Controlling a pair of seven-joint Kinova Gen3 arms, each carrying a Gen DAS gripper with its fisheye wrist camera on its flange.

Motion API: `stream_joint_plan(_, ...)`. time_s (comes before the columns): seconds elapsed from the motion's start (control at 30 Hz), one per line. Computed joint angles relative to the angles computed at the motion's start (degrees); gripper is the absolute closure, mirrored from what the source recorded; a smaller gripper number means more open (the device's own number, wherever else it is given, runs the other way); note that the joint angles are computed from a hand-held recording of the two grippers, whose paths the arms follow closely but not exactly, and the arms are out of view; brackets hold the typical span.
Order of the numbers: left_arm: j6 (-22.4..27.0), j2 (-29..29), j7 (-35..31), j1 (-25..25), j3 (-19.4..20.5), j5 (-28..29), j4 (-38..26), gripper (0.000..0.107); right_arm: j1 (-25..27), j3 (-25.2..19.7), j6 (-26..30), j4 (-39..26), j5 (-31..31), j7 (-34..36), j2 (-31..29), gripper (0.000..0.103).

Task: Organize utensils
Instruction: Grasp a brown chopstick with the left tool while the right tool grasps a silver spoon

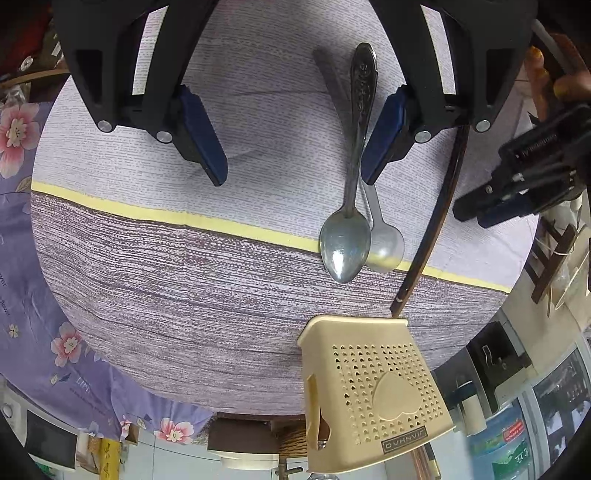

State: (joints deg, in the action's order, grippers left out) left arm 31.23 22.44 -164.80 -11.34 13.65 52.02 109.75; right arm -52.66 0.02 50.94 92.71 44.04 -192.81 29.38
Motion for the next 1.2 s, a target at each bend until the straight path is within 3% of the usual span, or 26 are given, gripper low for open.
stream_joint_plan(0.2,-6.55,-1.38,0.11,2.09,0.76,-1.88,2.31,0.059,-0.3,0.12,0.13,-0.04,0.4,-0.35,0.3,0.028)
stream_joint_plan(0.37,-7.96,-1.1,5.66,4.07,0.57,-7.22,0.71,0.058,-0.44,0.22,1.37,-0.57,0.4,-0.39,0.63,0.028)
stream_joint_plan(0.5,-5.18,0.25,6.75,0.96,2.14,-8.41,-1.09,0.058,-0.46,0.08,2.16,-0.38,0.44,-0.4,0.43,0.028)
stream_joint_plan(0.67,-4.64,0.52,11.65,2.57,1.5,-11.7,-2.44,0.058,0.53,-0.13,2.04,-1.33,-0.12,0.62,0.96,0.028)
stream_joint_plan(0.83,-7.24,0.57,13.6,4.46,1.86,-14.49,-2.39,0.058,2.18,-0.03,2.95,-5.04,-2.47,4.9,3.04,0.028)
stream_joint_plan(1.0,-7.59,0.98,13.7,2.73,3.8,-15.6,-2.54,0.058,2.51,0.7,4.15,-8.49,-4.61,9.49,4.99,0.028)
stream_joint_plan(1.13,-6.95,1.13,14.15,2.0,4.05,-16.01,-2.89,0.058,3.56,-0.6,2.02,-7.58,-6.16,11.54,3.51,0.031)
stream_joint_plan(1.2,-7.15,1.1,14.82,2.49,3.73,-16.58,-3.03,0.058,2.23,1.31,3.14,-8.43,-6.81,12.93,4.55,0.032)
